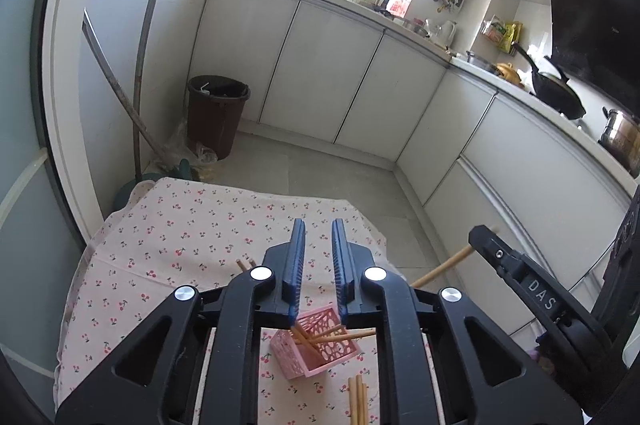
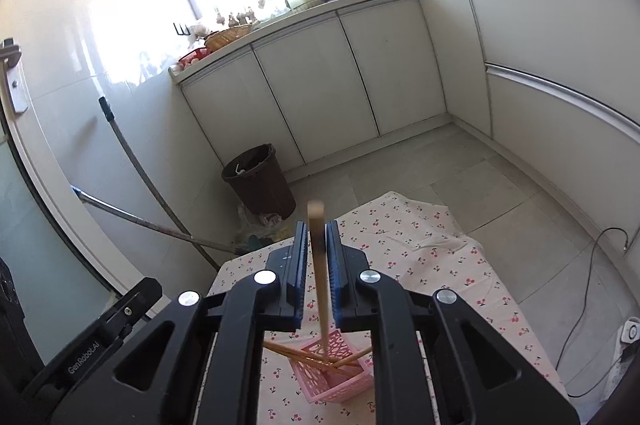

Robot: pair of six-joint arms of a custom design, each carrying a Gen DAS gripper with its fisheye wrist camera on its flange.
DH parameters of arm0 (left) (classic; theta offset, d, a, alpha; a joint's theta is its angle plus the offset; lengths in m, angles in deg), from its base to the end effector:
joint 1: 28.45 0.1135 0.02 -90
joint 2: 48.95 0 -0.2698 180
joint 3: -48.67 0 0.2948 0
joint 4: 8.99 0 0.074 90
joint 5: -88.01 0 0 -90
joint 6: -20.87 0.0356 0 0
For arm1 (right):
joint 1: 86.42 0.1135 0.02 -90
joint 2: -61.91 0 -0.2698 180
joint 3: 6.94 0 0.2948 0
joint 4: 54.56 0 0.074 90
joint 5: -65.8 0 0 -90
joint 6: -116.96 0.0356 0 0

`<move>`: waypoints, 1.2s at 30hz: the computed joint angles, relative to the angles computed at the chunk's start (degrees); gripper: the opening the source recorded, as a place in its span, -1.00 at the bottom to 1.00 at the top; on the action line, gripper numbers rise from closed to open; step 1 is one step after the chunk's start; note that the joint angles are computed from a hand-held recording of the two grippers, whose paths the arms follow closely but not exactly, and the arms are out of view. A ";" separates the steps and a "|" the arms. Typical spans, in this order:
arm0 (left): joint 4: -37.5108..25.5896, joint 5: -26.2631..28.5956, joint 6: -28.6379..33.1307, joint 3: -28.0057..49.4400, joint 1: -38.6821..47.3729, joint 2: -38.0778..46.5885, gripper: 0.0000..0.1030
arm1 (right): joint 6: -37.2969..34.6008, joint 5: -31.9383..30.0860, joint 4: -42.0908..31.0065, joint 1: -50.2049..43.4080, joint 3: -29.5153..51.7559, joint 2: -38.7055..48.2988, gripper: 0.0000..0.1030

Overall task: Organize utensils
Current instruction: 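Open both tools to drop the chopsticks into the pink holder, then move both open tools back to the remaining chopsticks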

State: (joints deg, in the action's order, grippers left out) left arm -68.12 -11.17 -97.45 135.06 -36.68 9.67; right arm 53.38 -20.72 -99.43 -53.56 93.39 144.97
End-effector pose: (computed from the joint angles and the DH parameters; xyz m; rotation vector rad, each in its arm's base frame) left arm 0.2320 -0.0278 0.4244 -0.4629 2.0663 -0.2113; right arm 0.3086 0.1968 0.4181 -0.0795 2.1006 0.5740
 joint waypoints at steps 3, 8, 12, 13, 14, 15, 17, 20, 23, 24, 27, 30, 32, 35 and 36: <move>-0.59 -2.68 0.44 -1.01 -1.60 -0.28 -0.63 | -1.17 0.97 -0.36 0.86 -0.46 -0.21 -0.65; -2.02 -6.17 -0.36 -2.80 -5.24 -1.63 -0.42 | -4.08 5.12 -1.12 2.68 -3.07 -3.21 -0.45; -3.96 -10.94 -2.34 -5.31 -10.03 -3.53 -0.06 | -6.08 8.31 -2.65 3.81 -7.50 -7.31 -0.25; -4.52 -11.74 -2.78 -5.47 -10.79 -3.59 0.00 | -6.23 8.69 -3.34 3.81 -8.47 -8.18 -0.22; -5.16 -12.85 -3.25 -5.64 -11.99 -3.62 0.03 | -6.40 9.27 -4.17 3.81 -9.75 -9.22 -0.20; -5.53 -13.75 -3.56 -6.03 -12.95 -3.92 0.09 | -6.57 9.70 -4.82 3.74 -10.73 -10.11 -0.16; -6.35 -16.42 -5.01 -7.04 -15.82 -4.58 0.18 | -6.75 10.70 -5.99 3.62 -12.92 -11.95 -0.06; -7.63 -18.08 -7.71 -8.89 -19.28 -5.33 0.28 | -6.33 11.39 -8.33 2.56 -16.90 -15.00 -0.02; -9.26 -20.09 -10.35 -10.17 -22.87 -5.19 0.31 | -5.99 11.08 -9.86 1.19 -19.72 -17.14 0.00; -9.63 -20.61 -11.03 -10.61 -23.84 -5.16 0.35 | -6.06 11.10 -10.39 0.75 -20.82 -18.09 0.03; -10.45 -21.56 -13.32 -11.74 -26.28 -4.72 0.55 | -5.60 11.69 -11.57 -0.11 -23.59 -20.79 0.26; -10.73 -20.56 -14.95 -13.05 -27.38 -4.34 0.68 | -5.73 11.49 -12.93 -2.17 -25.92 -23.13 0.47; -10.58 -18.82 -15.85 -13.88 -27.72 -3.47 0.76 | -5.63 10.93 -13.92 -3.60 -27.25 -24.49 0.60; -9.71 -14.22 -16.29 -15.04 -26.39 -1.32 0.82 | -6.54 6.19 -16.08 -8.26 -28.55 -25.65 0.76; -9.41 -12.70 -16.47 -15.28 -26.07 -0.50 0.84 | -7.13 3.74 -17.24 -10.33 -28.84 -25.71 0.79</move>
